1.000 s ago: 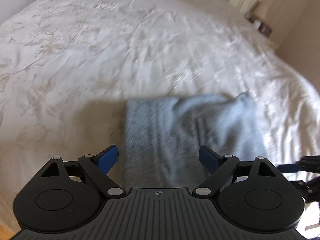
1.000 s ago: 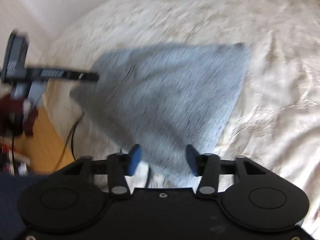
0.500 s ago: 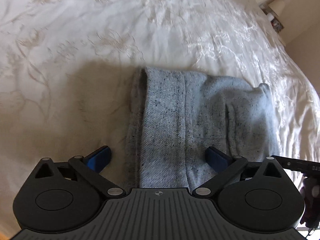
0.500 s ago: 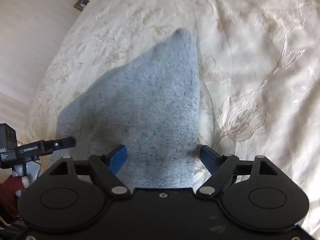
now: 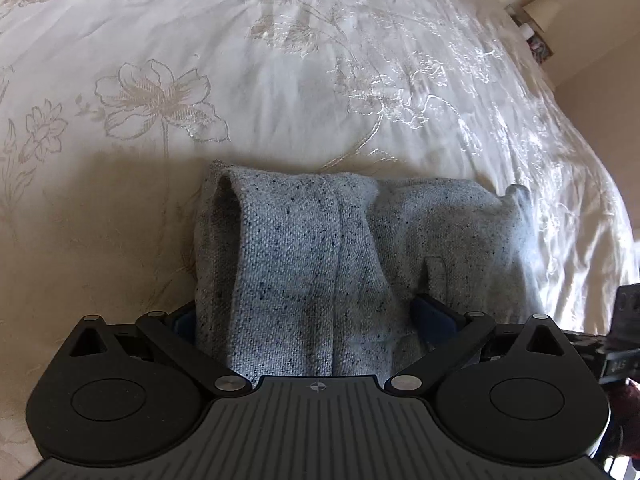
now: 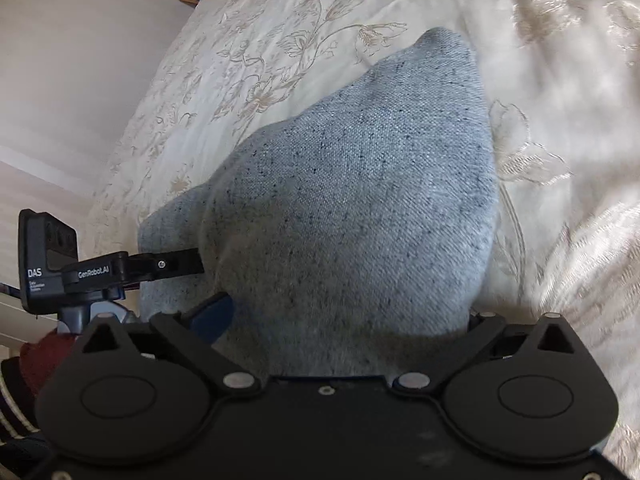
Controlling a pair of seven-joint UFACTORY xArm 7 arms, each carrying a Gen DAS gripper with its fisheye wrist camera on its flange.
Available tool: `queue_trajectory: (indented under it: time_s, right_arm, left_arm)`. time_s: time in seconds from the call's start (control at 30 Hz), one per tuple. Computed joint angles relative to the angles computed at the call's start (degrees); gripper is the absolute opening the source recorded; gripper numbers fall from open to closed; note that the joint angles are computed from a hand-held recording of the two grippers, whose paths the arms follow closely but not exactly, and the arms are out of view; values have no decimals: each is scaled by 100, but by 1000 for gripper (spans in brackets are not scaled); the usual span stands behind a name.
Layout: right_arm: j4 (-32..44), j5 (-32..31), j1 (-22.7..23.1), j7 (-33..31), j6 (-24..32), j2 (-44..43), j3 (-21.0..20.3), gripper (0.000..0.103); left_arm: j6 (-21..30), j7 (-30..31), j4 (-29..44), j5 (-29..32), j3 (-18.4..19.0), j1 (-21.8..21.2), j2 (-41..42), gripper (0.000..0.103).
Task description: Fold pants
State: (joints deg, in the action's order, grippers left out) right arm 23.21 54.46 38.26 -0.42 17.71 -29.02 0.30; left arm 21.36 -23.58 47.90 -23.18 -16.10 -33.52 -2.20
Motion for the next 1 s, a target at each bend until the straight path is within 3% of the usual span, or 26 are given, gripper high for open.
queue_trajectory:
  time_s: [0.13, 0.2, 0.23, 0.27, 0.3, 0.37, 0.4, 0.43, 0.57, 0.73, 1.0]
  right_arm:
    - [-56, 448, 151, 34, -122, -57, -148, 103]
    - [9, 481, 132, 6, 128, -52, -285, 102]
    - [80, 137, -170, 249, 386, -52, -102, 90]
    - [120, -216, -383, 451, 578, -99, 24, 58]
    - [172, -456, -497, 503, 744, -166, 64, 41]
    - [277, -891, -668, 604, 1002, -366, 167, 29]
    - [364, -1144, -764, 746, 1122, -443, 270, 27]
    - [451, -1397, -847, 897, 1213, -537, 384, 27]
    - [925, -2013, -956, 1470, 1316, -639, 665, 25]
    - [1833, -2589, -1060, 2232, 1260, -168, 900, 25]
    - [5005, -2925, -971, 2034, 753, 2919, 1085, 25]
  left_arm:
    - [34, -62, -44, -361, 39, -1, -71, 102]
    - [-2, -275, -59, -428, 38, 10, -91, 99]
    - [-32, -509, -68, -305, 21, 25, -109, 85]
    - [-51, -812, -68, -49, -8, 47, -127, 77]
    - [-101, -990, -86, 72, -31, 40, -165, 62]
    - [-99, -1395, -81, 494, -94, 37, -268, 49]
    - [-120, -1433, -86, 574, -101, 10, -324, 40]
    - [-151, -1394, -92, 575, -93, -30, -393, 38]
    - [-249, -621, -91, -198, 147, -283, -653, 37]
    - [-185, 141, -1, -616, 522, -206, -1043, 37]
    - [577, 1304, 583, -584, 1226, 767, -1106, 37]
